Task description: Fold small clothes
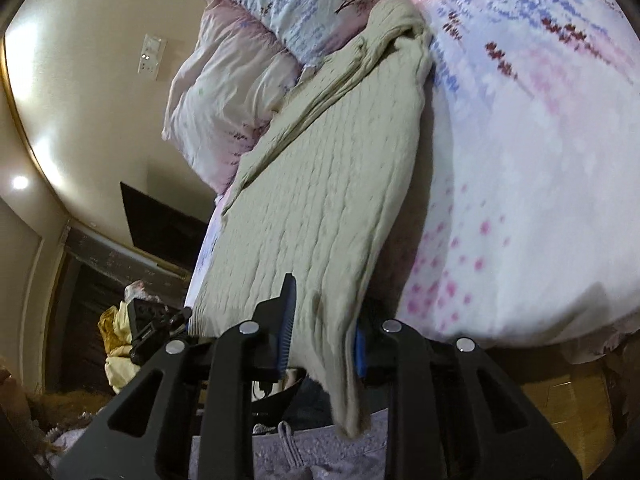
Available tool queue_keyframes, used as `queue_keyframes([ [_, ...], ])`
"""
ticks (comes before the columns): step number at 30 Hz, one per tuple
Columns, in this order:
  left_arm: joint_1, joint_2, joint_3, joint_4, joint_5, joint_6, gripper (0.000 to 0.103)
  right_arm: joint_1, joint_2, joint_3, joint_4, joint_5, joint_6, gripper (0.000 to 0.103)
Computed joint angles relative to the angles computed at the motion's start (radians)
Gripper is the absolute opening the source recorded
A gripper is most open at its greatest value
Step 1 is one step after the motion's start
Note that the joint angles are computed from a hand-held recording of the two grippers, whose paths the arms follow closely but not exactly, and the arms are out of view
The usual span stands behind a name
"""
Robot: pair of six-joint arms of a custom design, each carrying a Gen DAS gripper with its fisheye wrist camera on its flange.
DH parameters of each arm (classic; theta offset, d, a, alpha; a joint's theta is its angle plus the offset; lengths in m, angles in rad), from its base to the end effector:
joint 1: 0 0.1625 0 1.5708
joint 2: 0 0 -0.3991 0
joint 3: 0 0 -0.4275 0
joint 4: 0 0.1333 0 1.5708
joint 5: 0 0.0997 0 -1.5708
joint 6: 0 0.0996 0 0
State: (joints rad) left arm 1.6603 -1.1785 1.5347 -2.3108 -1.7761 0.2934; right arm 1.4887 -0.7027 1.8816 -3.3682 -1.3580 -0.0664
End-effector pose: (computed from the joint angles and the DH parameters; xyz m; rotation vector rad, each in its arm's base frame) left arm 0.1735 -0.6694 0.3291 -0.3591 -2.9297 0.6207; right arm 0.1042 -0.6161 0.0038 -0.0745 2.8363 -0.9260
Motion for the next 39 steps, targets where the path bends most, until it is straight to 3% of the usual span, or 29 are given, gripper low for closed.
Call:
queue_keyframes([
  [6,-0.013,0.006,0.0,0.041,0.017,0.014,0.036,0.01,-0.002,0.01,0.02,-0.01,-0.03,0.016],
  [14,-0.022,0.014,-0.013,0.04,0.039,0.011,0.009,0.043,0.004,-0.001,-0.027,-0.056,-0.089,0.008],
  [19,-0.035,0.01,-0.023,0.0,0.052,0.03,0.006,0.081,0.01,-0.004,-0.131,-0.115,-0.143,0.007],
  [25,-0.058,0.029,-0.069,-0.071,0.064,0.026,0.005,0.143,0.036,-0.04,-0.301,-0.241,-0.22,0.007],
  [32,-0.1,0.086,-0.156,-0.187,0.095,0.05,0.005,0.203,0.108,-0.163,-0.452,-0.367,-0.343,0.007],
  [39,-0.148,0.189,-0.296,-0.222,0.158,0.091,0.005,0.235,0.2,-0.324,-0.497,-0.455,-0.449,0.007],
])
